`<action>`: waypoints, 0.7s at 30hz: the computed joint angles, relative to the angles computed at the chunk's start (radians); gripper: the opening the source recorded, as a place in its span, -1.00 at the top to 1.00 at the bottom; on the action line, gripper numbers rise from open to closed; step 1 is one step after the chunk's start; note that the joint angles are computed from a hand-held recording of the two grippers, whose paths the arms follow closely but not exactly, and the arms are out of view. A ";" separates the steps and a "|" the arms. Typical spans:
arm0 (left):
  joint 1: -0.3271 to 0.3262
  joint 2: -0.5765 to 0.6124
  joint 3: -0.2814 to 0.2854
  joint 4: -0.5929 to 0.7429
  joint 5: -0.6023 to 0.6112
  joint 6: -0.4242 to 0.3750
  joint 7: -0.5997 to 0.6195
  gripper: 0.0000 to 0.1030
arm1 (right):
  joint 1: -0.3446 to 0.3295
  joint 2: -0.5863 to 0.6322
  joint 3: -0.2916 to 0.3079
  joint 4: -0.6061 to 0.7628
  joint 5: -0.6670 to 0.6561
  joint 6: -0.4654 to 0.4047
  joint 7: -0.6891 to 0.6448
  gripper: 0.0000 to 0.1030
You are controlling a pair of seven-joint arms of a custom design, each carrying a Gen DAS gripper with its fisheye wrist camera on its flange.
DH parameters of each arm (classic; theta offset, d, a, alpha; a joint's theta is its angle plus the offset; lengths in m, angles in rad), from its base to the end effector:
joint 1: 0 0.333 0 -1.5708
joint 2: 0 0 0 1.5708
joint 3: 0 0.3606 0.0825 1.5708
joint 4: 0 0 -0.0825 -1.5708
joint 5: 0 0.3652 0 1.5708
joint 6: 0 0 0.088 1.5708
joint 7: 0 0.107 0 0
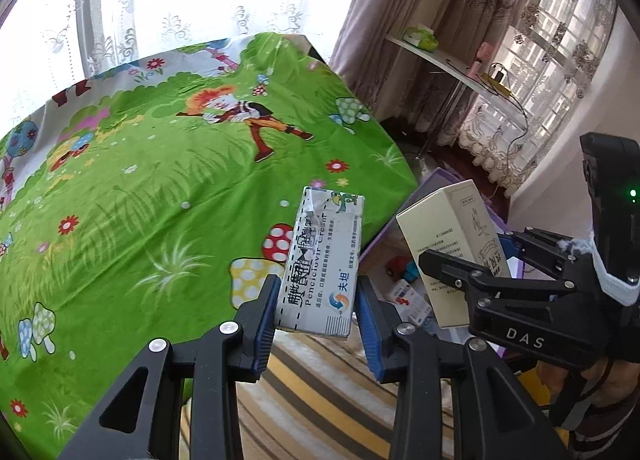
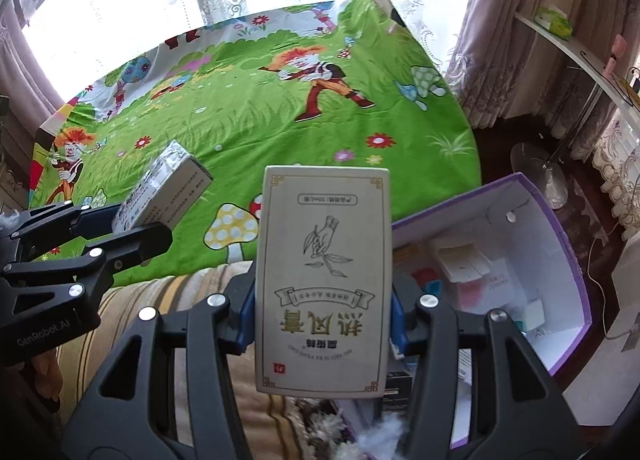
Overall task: Organize rigid objects
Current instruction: 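Carry both boxes into the purple-rimmed box and open both tools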
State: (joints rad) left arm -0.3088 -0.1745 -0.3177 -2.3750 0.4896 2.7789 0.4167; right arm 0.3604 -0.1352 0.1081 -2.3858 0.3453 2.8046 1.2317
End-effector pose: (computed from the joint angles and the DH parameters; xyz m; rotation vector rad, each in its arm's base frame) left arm 0.3831 -0.3117 0.5028 -2.0332 1.8289 -0.8177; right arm 0.4513 0.2123 0.4890 -2.2396 1.3035 -0.2952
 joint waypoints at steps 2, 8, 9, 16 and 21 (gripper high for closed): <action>-0.012 0.020 -0.015 0.027 0.004 0.001 -0.007 0.25 | -0.016 -0.030 -0.020 -0.025 0.002 -0.002 -0.018 -0.07; -0.070 0.095 -0.028 0.099 -0.034 0.025 0.012 0.25 | -0.084 -0.091 -0.065 -0.083 -0.008 0.008 -0.045 -0.07; -0.080 0.105 -0.029 0.108 -0.041 0.028 0.016 0.25 | -0.096 -0.096 -0.071 -0.089 -0.008 0.010 -0.047 -0.07; -0.135 0.173 -0.031 0.170 -0.097 0.022 0.054 0.25 | -0.191 -0.116 -0.076 -0.135 -0.069 0.057 -0.011 -0.07; -0.163 0.216 -0.031 0.205 -0.131 0.013 0.059 0.25 | -0.226 -0.114 -0.069 -0.150 -0.117 0.086 0.024 -0.07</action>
State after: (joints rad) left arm -0.4720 0.0414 -0.3486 -2.1703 0.3583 2.7922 0.4759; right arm 0.1347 -0.2487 0.0388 -2.5358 0.2279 2.8908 1.2556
